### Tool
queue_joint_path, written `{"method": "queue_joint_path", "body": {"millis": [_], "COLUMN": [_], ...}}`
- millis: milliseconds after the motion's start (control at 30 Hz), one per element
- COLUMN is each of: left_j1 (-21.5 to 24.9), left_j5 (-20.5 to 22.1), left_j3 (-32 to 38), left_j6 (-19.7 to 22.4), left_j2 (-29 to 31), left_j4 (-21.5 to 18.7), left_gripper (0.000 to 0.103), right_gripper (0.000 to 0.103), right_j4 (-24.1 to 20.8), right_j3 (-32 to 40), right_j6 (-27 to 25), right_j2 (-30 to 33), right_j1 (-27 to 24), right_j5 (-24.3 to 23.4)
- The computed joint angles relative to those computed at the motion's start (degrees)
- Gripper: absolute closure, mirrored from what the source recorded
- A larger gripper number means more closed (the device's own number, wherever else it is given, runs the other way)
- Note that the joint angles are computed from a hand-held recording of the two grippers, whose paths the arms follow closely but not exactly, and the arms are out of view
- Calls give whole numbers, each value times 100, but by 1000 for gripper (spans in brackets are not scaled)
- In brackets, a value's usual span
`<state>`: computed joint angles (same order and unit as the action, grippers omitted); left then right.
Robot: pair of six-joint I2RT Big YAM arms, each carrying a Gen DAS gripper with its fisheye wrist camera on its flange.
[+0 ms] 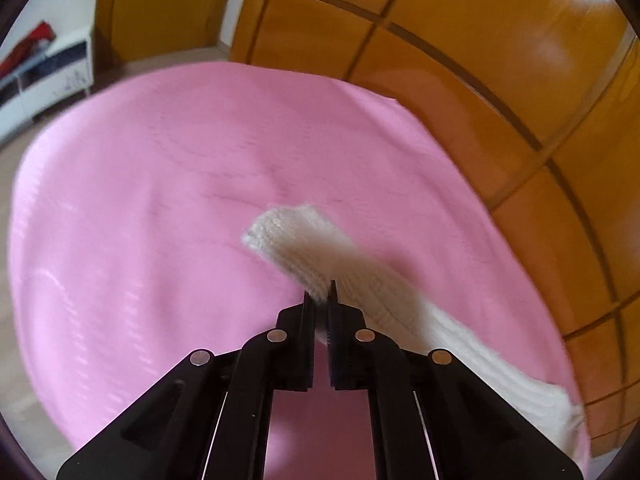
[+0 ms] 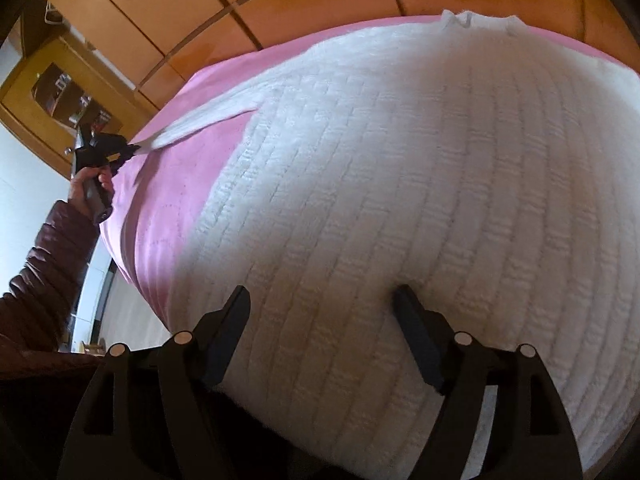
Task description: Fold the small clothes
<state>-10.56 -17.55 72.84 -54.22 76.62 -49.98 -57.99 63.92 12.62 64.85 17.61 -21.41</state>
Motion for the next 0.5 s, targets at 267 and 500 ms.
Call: {"method": "queue_joint_path", "body": {"millis": [267,500], "left_j1": [-613,-1704], "left_j5": [-94,176], "left_j3": [67,645], "left_j6": [44,783], "left_j2": [-127,143], "left_j4": [206,533], "left_gripper": [49,35], "right_gripper": [27,31], "right_j4": [253,495], "right_j3": [17,-147], "right_j6": [113,520], "right_j2": [139,-209], "right_j1": [108,-618], "right_j5": [30,-523]}}
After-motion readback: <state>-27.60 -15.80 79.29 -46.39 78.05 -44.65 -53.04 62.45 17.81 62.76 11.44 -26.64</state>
